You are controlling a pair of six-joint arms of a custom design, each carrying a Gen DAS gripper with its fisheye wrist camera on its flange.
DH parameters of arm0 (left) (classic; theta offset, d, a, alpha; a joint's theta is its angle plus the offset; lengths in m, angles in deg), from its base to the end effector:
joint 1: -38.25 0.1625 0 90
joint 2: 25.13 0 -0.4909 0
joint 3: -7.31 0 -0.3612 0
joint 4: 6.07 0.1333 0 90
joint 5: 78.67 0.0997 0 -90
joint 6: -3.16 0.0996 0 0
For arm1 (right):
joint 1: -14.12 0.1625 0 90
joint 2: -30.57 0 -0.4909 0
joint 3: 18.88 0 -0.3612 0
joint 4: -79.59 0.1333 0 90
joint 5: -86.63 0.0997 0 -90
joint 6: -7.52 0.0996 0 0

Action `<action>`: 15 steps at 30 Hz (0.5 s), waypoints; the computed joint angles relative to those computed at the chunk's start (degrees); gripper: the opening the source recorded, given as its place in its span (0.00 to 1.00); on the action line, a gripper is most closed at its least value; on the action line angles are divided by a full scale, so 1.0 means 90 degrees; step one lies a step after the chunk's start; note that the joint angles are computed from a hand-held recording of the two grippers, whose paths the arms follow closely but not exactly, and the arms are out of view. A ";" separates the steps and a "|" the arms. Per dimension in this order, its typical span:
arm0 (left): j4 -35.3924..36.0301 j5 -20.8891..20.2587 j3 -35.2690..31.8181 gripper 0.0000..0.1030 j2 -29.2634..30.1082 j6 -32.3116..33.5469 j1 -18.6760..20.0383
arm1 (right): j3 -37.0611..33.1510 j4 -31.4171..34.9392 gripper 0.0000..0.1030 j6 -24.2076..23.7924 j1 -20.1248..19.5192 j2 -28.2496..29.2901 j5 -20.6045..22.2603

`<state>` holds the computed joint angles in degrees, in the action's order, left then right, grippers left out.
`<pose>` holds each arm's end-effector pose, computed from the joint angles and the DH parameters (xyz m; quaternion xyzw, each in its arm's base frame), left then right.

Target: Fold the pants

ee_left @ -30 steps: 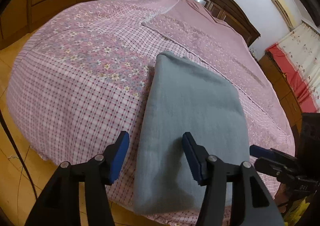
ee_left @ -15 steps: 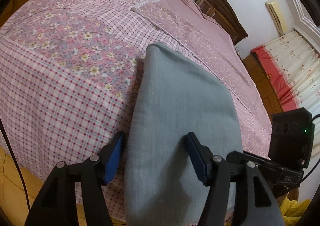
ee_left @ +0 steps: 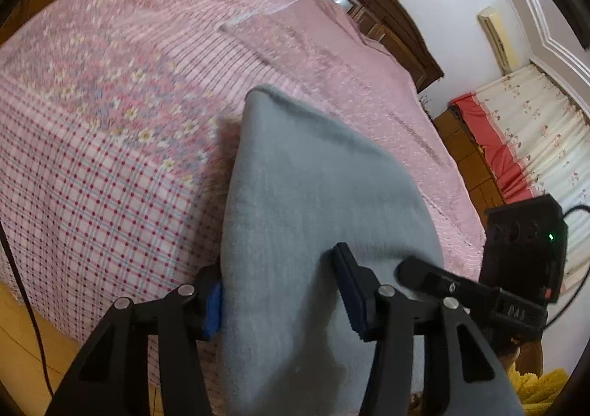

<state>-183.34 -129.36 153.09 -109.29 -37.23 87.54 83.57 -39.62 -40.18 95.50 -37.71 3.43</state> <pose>-0.0761 -0.3895 0.3068 -0.0721 0.9184 -0.3721 0.1133 0.0578 -0.5866 0.3085 -0.3311 0.9407 0.0101 0.0726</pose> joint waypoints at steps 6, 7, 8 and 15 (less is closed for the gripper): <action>0.0077 -0.0053 -0.0153 0.50 0.0222 0.0165 -0.0361 | -0.0237 0.0145 0.25 0.0111 -0.0098 0.0023 -0.0299; 0.0234 -0.0006 -0.0220 0.51 0.0285 0.0147 -0.0341 | -0.0219 0.0095 0.25 0.0186 -0.0113 0.0056 -0.0395; 0.0397 0.0044 -0.0289 0.51 0.0391 0.0066 -0.0313 | -0.0201 0.0049 0.26 0.0248 -0.0121 0.0092 -0.0503; 0.0416 0.0109 -0.0388 0.59 0.0702 -0.0336 -0.0212 | 0.0012 -0.0409 0.31 0.0184 -0.0082 0.0179 -0.0619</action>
